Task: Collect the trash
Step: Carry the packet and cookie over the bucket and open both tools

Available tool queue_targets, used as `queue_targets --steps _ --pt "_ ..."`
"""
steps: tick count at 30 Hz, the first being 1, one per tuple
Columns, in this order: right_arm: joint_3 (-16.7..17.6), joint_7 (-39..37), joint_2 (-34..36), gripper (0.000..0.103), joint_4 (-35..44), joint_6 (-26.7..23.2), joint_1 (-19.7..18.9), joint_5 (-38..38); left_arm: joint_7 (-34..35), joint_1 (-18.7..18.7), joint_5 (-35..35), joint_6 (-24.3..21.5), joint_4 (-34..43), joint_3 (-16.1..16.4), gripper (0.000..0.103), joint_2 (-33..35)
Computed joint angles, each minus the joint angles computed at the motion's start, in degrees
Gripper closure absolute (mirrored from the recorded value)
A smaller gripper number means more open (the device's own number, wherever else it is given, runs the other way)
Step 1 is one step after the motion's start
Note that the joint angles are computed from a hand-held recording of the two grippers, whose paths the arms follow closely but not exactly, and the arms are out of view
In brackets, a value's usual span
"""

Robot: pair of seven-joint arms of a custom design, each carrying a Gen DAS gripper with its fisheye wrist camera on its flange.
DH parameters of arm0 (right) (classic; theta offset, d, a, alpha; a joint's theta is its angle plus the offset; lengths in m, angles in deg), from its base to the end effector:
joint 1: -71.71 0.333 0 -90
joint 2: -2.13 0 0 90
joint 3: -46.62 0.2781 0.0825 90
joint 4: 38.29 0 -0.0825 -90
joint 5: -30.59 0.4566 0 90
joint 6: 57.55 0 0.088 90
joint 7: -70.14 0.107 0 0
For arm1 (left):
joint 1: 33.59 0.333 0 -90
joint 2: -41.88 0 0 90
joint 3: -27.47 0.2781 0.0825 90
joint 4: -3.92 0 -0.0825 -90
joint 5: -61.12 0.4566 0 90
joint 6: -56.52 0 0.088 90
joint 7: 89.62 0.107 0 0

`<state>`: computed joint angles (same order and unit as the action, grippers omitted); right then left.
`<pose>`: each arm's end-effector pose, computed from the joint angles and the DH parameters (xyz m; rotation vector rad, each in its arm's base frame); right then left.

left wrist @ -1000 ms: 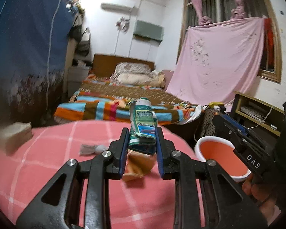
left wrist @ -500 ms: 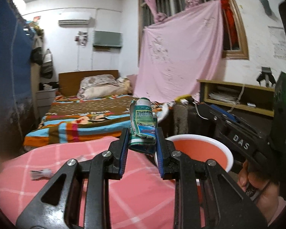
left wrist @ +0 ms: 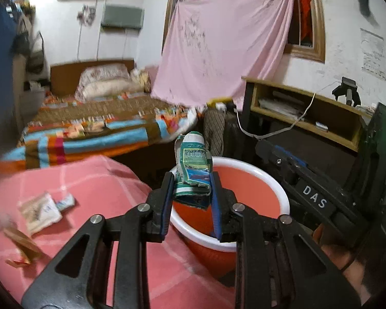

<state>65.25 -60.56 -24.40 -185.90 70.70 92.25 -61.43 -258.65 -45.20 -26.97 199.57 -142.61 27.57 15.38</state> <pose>0.4123 0.2850 0.3778 -0.8614 1.7128 -1.1375 0.4973 -0.0952 0.3925 -0.9095 2.2541 -1.5055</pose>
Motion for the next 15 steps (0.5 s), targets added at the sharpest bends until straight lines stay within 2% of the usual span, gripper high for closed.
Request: queue_targets --steps 6,15 --pt "-1.31 2.13 -1.3 0.075 -1.6 2.53 -0.4 1.96 -13.49 0.45 8.68 -1.51 3.71 -2.02 0.092 4.85" --pt "-1.76 0.58 -1.72 0.073 -2.31 4.99 -1.55 6.68 -20.94 0.77 14.0 -2.85 5.65 -3.04 0.089 7.36"
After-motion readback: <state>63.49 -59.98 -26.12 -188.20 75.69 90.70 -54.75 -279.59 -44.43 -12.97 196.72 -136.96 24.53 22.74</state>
